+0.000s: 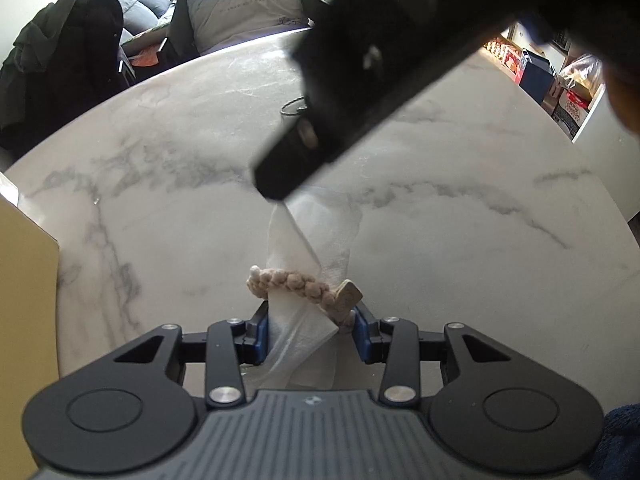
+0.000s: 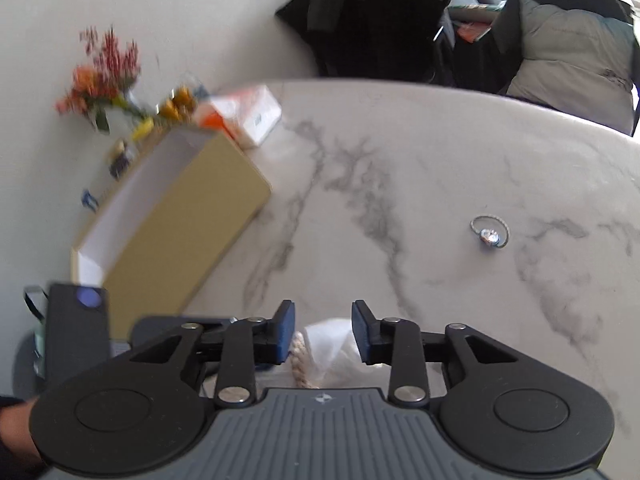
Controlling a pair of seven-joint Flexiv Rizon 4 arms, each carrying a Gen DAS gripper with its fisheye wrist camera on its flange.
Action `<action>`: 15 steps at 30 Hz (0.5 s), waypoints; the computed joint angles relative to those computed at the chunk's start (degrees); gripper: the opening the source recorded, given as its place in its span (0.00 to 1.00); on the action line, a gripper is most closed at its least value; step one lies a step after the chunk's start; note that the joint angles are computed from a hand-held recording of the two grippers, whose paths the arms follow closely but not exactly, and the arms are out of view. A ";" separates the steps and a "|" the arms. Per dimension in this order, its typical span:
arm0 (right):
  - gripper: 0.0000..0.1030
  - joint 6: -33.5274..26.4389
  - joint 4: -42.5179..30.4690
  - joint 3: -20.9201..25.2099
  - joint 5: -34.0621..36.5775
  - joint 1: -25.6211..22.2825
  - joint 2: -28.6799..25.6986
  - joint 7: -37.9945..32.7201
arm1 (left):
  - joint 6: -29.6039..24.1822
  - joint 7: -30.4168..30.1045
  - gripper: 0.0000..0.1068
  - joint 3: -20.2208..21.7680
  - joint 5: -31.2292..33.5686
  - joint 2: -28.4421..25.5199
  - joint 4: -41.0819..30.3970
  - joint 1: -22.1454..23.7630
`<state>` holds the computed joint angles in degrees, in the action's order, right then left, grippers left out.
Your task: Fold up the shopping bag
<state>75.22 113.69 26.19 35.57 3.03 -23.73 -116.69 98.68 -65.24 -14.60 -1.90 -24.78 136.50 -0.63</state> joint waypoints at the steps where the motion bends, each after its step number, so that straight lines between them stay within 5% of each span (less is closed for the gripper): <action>1: 0.12 0.88 1.40 -3.07 -3.66 3.26 -0.61 2.82 | -0.08 0.00 0.38 -0.88 -0.06 -0.09 0.05 0.95; 3: 0.09 2.29 2.91 -4.65 -7.56 5.02 -1.77 4.79 | -0.38 -0.07 0.38 -1.47 -0.20 -0.12 -0.02 1.53; 15: 0.09 5.03 3.97 2.93 -13.10 -2.28 -5.93 4.10 | -3.55 1.04 0.33 -7.24 -2.17 -0.48 -0.76 7.05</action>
<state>80.25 117.65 29.12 22.47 0.76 -29.66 -112.59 95.13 -64.19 -21.84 -4.07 -25.26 135.74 6.42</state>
